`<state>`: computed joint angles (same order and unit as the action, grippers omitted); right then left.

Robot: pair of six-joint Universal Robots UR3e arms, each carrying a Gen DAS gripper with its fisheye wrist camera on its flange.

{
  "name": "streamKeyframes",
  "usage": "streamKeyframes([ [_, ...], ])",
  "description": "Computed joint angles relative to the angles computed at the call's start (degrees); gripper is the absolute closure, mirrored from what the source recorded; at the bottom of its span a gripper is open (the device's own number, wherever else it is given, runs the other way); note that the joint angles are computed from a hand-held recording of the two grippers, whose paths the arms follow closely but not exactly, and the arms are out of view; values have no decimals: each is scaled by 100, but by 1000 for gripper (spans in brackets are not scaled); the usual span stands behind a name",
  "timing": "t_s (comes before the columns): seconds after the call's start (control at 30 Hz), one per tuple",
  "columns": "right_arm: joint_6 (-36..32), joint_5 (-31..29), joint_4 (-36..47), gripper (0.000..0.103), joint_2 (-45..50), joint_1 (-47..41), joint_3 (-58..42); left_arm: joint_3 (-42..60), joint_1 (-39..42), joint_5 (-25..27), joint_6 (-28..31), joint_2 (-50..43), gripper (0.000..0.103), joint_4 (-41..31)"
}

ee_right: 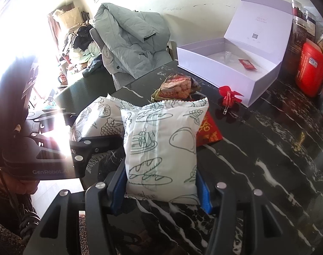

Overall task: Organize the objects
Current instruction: 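Lift the white snack bags with both grippers off the table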

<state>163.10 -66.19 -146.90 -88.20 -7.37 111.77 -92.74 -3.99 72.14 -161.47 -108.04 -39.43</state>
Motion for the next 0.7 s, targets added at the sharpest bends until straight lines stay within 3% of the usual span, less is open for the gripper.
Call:
streamKeyframes([
  [0.7,-379,64,666,46,-1533,-1033,679,755,-820,-108,43,-146,45,-363],
])
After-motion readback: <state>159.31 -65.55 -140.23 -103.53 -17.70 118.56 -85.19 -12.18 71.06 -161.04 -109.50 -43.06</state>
